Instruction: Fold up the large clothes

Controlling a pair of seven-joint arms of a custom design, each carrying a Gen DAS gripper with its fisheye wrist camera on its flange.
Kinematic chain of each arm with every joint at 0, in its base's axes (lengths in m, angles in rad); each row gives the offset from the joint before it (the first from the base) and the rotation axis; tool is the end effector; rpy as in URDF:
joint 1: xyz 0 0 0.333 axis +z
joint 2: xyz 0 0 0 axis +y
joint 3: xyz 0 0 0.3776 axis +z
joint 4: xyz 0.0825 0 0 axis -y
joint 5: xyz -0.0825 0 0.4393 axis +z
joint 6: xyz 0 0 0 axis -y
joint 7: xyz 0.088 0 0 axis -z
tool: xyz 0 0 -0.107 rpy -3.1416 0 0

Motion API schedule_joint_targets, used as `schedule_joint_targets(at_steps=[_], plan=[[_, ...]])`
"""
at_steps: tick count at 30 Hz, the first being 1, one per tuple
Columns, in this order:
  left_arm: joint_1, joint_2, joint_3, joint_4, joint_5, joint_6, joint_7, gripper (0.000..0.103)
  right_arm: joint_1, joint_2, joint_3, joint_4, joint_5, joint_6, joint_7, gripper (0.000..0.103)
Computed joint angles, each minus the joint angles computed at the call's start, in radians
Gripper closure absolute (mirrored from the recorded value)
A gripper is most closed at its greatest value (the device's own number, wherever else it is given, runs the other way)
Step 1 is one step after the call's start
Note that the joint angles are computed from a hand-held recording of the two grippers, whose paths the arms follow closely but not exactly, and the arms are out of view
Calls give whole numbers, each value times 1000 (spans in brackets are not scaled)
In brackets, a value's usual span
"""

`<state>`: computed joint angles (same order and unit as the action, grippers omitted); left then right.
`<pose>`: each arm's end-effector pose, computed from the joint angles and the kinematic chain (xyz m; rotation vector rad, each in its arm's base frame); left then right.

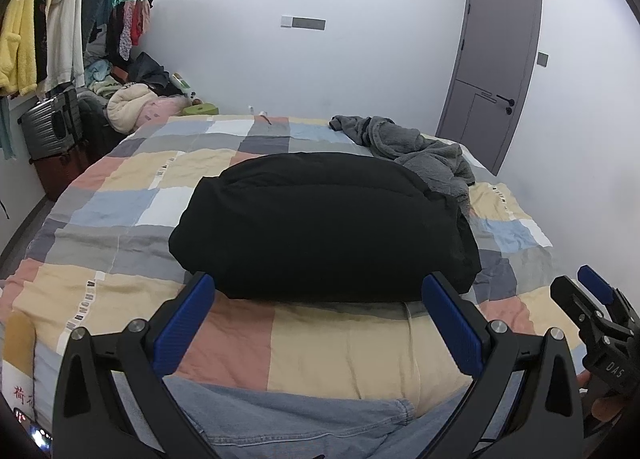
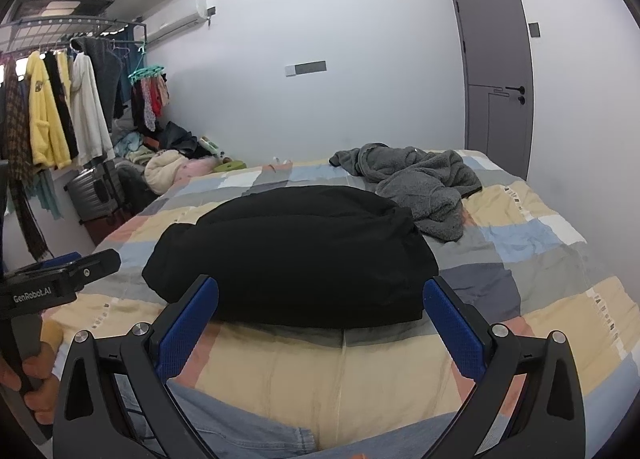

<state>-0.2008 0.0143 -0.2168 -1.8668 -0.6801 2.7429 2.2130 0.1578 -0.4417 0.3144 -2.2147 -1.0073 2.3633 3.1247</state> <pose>0.6203 -0.2469 0.6427 -1.2467 2.2115 -1.2581 0.4378 0.2442 0.6570 -1.1229 1.9181 -1.0926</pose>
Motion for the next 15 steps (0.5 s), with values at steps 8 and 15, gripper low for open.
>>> schedule_joint_targets(at_steps=[8,15], plan=[[1,-5,3,-5,-4,9,-11,0,1,-2,0,1,2,-13,-6,0],[2,-4,4,-3,3,7,-16,0,5,4,3,7,-2,-25,-4,0]])
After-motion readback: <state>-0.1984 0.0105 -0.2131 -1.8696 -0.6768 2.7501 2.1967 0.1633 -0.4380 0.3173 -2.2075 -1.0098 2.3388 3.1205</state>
